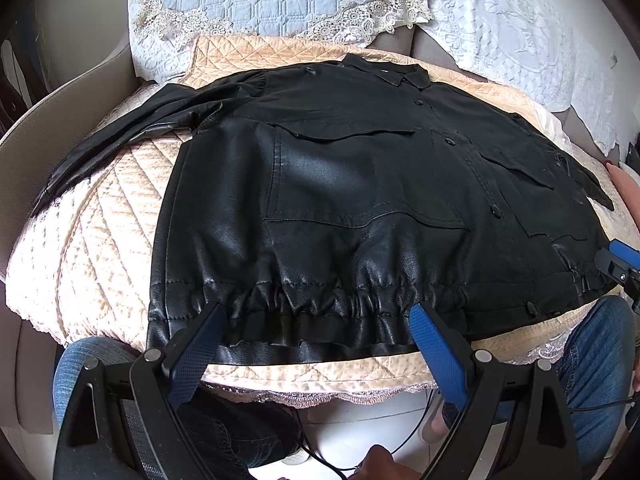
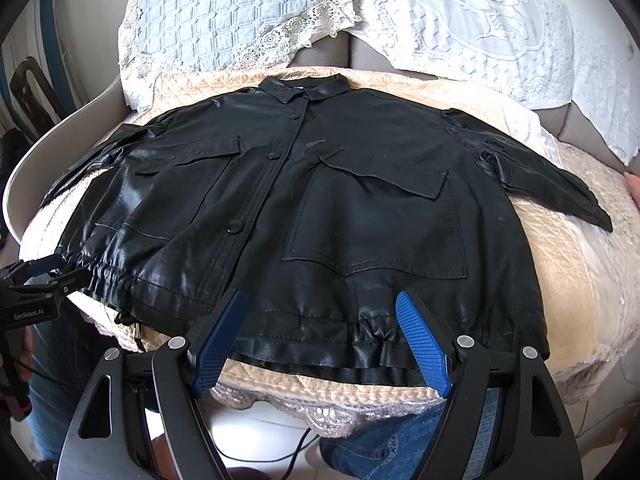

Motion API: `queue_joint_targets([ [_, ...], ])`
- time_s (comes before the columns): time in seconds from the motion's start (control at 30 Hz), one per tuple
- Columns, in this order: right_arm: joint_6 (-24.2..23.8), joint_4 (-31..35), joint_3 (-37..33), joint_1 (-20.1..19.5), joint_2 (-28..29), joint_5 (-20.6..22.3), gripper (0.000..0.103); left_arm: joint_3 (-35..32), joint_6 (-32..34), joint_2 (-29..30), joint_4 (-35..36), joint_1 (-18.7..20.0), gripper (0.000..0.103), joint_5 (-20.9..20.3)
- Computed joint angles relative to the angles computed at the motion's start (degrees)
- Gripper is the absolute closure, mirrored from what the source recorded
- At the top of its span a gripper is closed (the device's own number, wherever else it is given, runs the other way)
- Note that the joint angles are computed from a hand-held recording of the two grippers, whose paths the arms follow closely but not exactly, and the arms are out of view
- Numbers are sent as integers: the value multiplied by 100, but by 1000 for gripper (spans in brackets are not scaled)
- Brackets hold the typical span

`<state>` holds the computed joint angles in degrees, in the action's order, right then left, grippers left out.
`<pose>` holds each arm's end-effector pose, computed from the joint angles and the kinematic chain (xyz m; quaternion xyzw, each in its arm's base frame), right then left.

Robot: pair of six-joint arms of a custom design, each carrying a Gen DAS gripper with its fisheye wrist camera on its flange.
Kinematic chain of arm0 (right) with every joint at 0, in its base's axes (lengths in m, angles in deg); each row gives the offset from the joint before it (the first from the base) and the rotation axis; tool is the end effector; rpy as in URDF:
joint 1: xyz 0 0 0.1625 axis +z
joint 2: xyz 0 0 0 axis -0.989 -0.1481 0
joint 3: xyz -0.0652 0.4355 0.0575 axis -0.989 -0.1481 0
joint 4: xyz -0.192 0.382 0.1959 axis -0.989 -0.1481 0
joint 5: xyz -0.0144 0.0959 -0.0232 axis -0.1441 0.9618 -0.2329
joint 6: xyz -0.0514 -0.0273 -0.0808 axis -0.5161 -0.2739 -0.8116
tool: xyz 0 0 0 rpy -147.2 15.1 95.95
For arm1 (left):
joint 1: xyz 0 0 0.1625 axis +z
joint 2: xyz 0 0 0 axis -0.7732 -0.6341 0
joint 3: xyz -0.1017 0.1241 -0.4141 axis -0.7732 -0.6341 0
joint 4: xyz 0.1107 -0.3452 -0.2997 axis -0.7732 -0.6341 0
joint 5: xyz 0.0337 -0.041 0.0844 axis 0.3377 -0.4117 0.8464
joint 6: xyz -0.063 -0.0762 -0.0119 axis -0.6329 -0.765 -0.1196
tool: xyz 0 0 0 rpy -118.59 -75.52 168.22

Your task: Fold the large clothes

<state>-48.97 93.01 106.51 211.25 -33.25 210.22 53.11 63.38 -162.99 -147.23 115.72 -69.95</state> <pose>0.3805 -0.3883 0.0748 -0.0327 -0.8490 0.3536 0.3913 -0.0347 -0.5197 0.3444 0.2989 0.8979 -0.1780 0.2696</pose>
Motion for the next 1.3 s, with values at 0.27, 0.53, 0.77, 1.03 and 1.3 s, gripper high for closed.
queue_joint_targets([
  [0.27,-44,-13,-35,2,22,-24,25,-26,-75,-5,-22,29,9,-21],
  [0.53,-214,-115,-59,6,17,-33,25,1,-28,-5,-151,27,9,-2],
  [0.77,-204,-97,-113,-12,57,-30,25,-44,-75,40,-248,72,9,15],
  [1.03,-356,-152,-237,-88,96,-135,25,-194,-134,155,-246,177,9,-77],
  [1.3,-842,-310,-552,-221,230,-269,25,-392,-154,318,-263,305,11,-174],
])
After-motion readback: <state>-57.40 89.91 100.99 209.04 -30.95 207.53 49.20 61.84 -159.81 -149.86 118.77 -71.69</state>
